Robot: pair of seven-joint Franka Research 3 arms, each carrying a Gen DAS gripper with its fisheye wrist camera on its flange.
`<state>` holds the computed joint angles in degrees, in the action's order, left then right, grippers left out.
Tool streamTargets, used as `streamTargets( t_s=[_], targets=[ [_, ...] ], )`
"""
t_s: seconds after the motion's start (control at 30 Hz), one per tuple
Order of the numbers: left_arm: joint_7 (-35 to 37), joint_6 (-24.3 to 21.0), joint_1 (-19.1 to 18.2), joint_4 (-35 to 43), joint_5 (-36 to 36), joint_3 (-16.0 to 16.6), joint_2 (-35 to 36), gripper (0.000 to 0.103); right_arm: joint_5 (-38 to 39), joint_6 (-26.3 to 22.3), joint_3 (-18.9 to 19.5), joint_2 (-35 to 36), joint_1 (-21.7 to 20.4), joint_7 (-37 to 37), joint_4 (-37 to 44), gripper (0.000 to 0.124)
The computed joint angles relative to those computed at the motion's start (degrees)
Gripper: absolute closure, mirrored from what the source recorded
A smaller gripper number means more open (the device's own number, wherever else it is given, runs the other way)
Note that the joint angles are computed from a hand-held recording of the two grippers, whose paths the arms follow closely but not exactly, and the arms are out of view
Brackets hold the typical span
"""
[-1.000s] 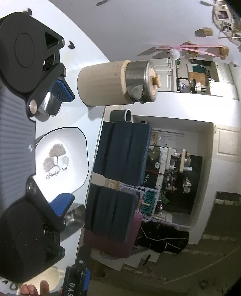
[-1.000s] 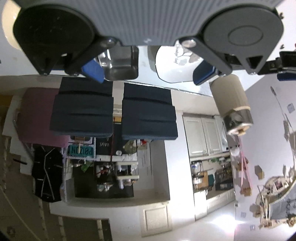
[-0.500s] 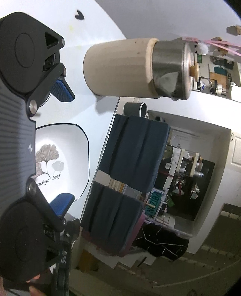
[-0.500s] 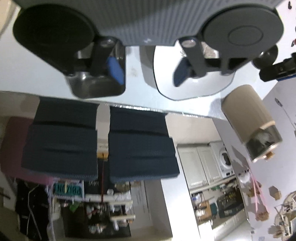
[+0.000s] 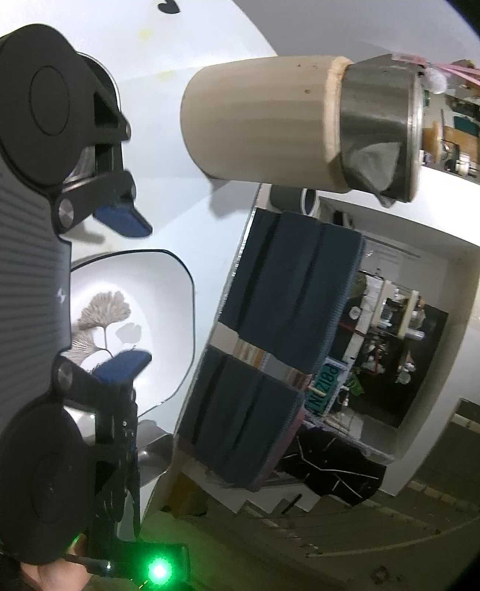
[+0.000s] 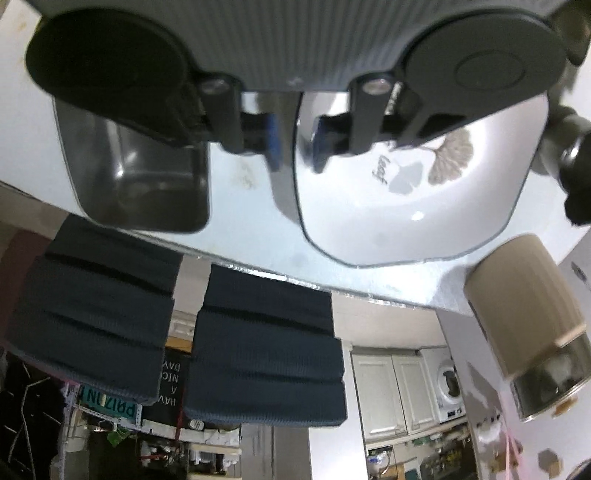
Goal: Organize plates and bowls
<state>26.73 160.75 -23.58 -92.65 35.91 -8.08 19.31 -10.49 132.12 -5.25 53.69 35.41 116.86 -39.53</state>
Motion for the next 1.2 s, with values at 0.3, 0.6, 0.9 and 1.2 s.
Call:
streamTargets(
  t_s=[0.3, 0.6, 0.9, 1.2],
  targets=[
    [11.3, -6.6, 1.5, 3.6, -7.6, -3.0, 2.9, 0.057, -1.4, 4.4, 0.0, -10.3, 0.8, 4.0, -16.3, 0.112],
    [16.6, -12.7, -0.5, 11.7, -9.2, -2.0, 8.6, 0.075, -0.7, 10.5, 2.1, -17.1, -1.0, 6.5, -27.8, 0.112],
    [20.7, -16.6, -0.1, 16.1, -12.6, -2.5, 11.7, 0.087, 2.4, 8.2, 3.4, -14.5, -2.6, 4.3, -23.6, 0.109],
    [28.8, -22.6, 1.3, 23.3, -20.6, -4.3, 15.4, 0.087, 1.2, 6.0, 1.6, -11.1, -1.1, 6.9, -18.7, 0.106]
  ],
)
